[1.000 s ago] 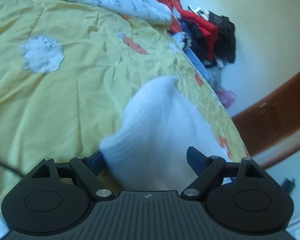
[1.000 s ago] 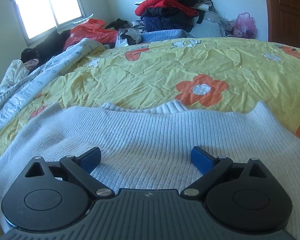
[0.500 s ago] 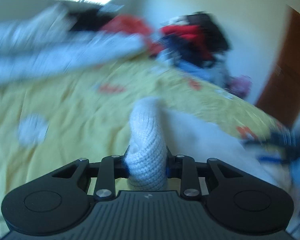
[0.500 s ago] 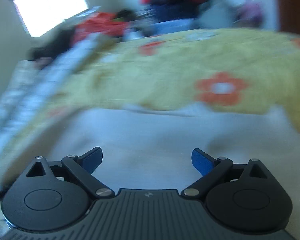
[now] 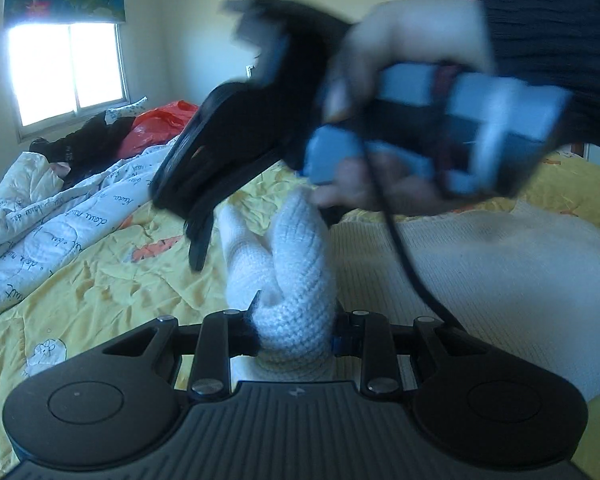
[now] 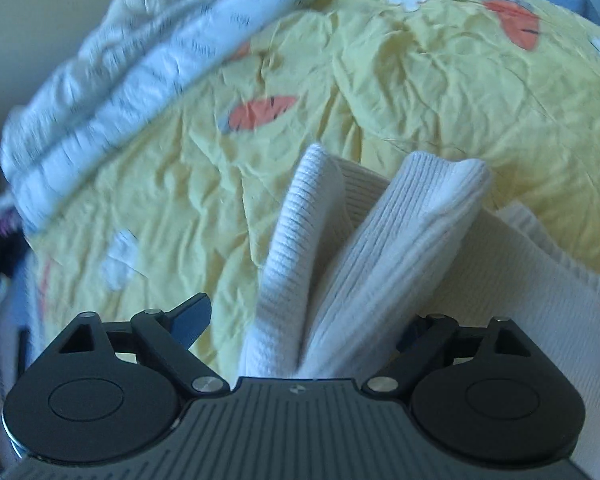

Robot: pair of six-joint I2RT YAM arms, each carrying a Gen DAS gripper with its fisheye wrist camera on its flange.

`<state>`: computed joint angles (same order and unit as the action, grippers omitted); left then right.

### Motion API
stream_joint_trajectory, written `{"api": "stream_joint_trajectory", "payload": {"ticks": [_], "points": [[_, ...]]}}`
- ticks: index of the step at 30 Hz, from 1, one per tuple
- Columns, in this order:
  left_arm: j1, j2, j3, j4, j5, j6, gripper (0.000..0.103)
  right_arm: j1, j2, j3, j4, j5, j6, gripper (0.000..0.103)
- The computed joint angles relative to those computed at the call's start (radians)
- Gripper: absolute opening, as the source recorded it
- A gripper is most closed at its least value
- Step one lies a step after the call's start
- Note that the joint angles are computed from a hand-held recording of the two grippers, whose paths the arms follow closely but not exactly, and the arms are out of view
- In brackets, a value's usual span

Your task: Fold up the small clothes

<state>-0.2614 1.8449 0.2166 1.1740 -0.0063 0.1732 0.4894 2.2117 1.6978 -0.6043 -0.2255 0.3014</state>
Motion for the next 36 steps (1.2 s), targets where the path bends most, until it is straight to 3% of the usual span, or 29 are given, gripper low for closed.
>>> {"api": "stream_joint_trajectory", "payload": {"ticks": [1,2,3,4,9,14,16,21,26,28,29,30,32,34,36], "points": [[-0.005,0.007,-0.004,0.011,-0.008,0.005,0.028,0.009,0.027,0.041,-0.027,0.02,-0.007,0.083],[-0.008,0.011,-0.006,0.018,-0.013,0.009,0.028,0.019,0.042,0.063,-0.034,0.053,-0.02,0.072],[-0.013,0.007,-0.009,0.015,-0.021,0.01,0.028,0.032,0.055,0.071,-0.018,0.09,-0.05,0.051],[-0.009,0.0,-0.009,0.007,-0.02,0.013,0.028,0.04,0.046,0.047,0.014,0.118,-0.09,0.038],[-0.029,-0.134,-0.04,-0.079,0.0,0.027,0.028,-0.016,-0.099,-0.171,0.175,0.039,-0.188,0.034],[-0.229,-0.336,-0.065,-0.177,-0.047,0.013,0.028,-0.191,-0.391,-0.482,0.3,-0.102,-0.271,0.032],[-0.339,-0.351,-0.048,-0.191,-0.082,0.006,0.028,-0.282,-0.502,-0.57,0.283,-0.131,-0.316,0.025],[-0.608,-0.245,0.014,-0.154,-0.152,-0.021,0.028,-0.574,-0.719,-0.783,0.225,-0.228,-0.459,0.024],[-0.75,0.01,0.145,-0.144,-0.153,-0.03,0.028,-0.834,-0.745,-0.971,0.288,-0.327,-0.523,0.025],[-0.783,0.096,0.203,-0.18,-0.167,-0.008,0.029,-0.887,-0.689,-1.016,0.341,-0.321,-0.493,0.038],[-0.794,0.136,0.198,-0.124,-0.182,0.019,0.032,-0.912,-0.68,-1.046,0.375,-0.328,-0.465,0.051],[-0.785,0.155,0.177,-0.062,-0.163,0.054,0.036,-0.959,-0.671,-1.076,0.419,-0.377,-0.439,0.053],[-0.734,0.115,0.13,-0.036,-0.048,0.088,0.044,-1.057,-0.68,-1.122,0.48,-0.5,-0.406,0.055],[-0.644,0.026,0.043,-0.014,0.128,0.113,0.045,-1.134,-0.729,-1.173,0.564,-0.548,-0.333,0.066],[-0.545,-0.048,-0.065,0.065,0.248,0.15,0.06,-1.199,-0.815,-1.235,0.656,-0.558,-0.248,0.068]]}}
